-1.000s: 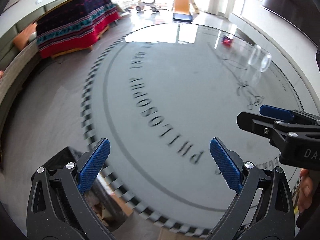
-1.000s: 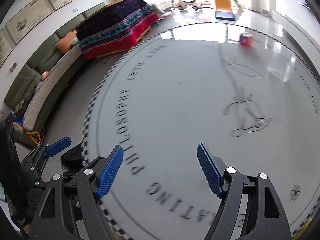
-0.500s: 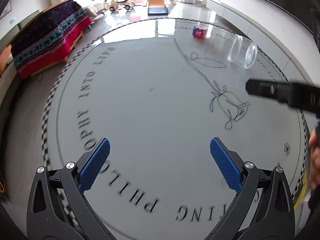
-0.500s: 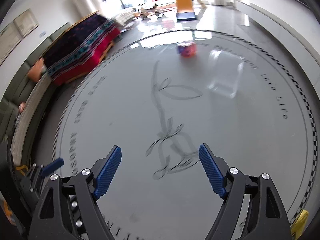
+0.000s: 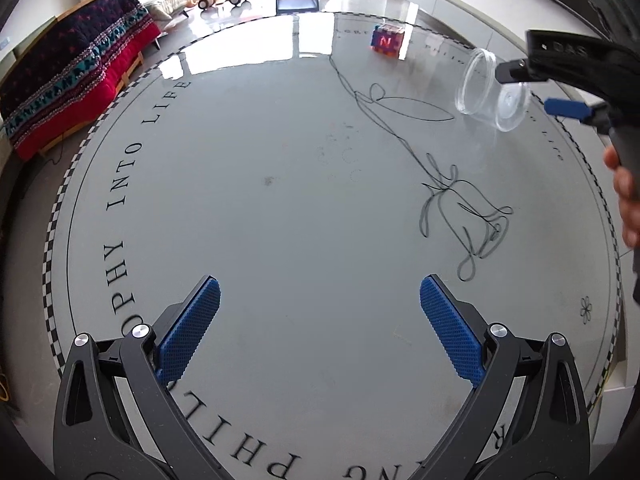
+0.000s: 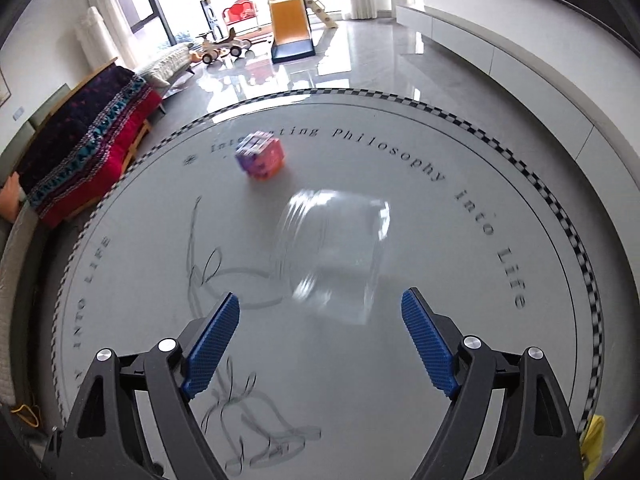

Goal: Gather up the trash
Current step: 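Grasp the clear plastic jar with the right tool, then grasp the toy cube with the left tool while the right tool holds the jar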

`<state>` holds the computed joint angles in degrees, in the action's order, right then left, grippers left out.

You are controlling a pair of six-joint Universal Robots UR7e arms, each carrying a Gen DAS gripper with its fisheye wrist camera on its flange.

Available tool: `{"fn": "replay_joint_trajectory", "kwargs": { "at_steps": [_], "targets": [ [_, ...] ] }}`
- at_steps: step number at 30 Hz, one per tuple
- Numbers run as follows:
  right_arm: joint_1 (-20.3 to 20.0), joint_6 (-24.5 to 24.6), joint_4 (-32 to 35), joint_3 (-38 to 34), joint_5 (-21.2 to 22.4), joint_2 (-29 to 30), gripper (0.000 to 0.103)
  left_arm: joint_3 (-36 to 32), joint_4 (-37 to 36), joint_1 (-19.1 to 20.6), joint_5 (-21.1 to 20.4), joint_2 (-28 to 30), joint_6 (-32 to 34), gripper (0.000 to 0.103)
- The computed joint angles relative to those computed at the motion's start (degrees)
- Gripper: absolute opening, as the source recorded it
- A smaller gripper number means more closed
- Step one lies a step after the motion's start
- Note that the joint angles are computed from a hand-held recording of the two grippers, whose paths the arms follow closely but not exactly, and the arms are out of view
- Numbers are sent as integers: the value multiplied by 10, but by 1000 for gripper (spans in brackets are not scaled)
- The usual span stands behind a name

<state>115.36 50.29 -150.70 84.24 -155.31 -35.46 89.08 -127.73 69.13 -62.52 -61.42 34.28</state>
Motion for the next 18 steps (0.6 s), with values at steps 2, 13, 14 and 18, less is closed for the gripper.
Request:
{"fn": "replay_joint_trajectory", "kwargs": {
  "at_steps": [2, 13, 14, 18],
  "targets": [
    [-9, 0, 13, -12, -5, 4, 84, -12, 0, 0, 5, 10, -3, 97],
    [-40, -54, -46, -1, 12, -2, 68, -41, -10, -12, -1, 48, -35, 97],
    [-39, -56, -53, 5, 12, -6, 68, -47, -4, -14, -5, 53, -40, 97],
    [-45, -67, -78, 36, 13, -30, 68, -72, 5, -25, -11, 81, -55, 97]
  ]
}}
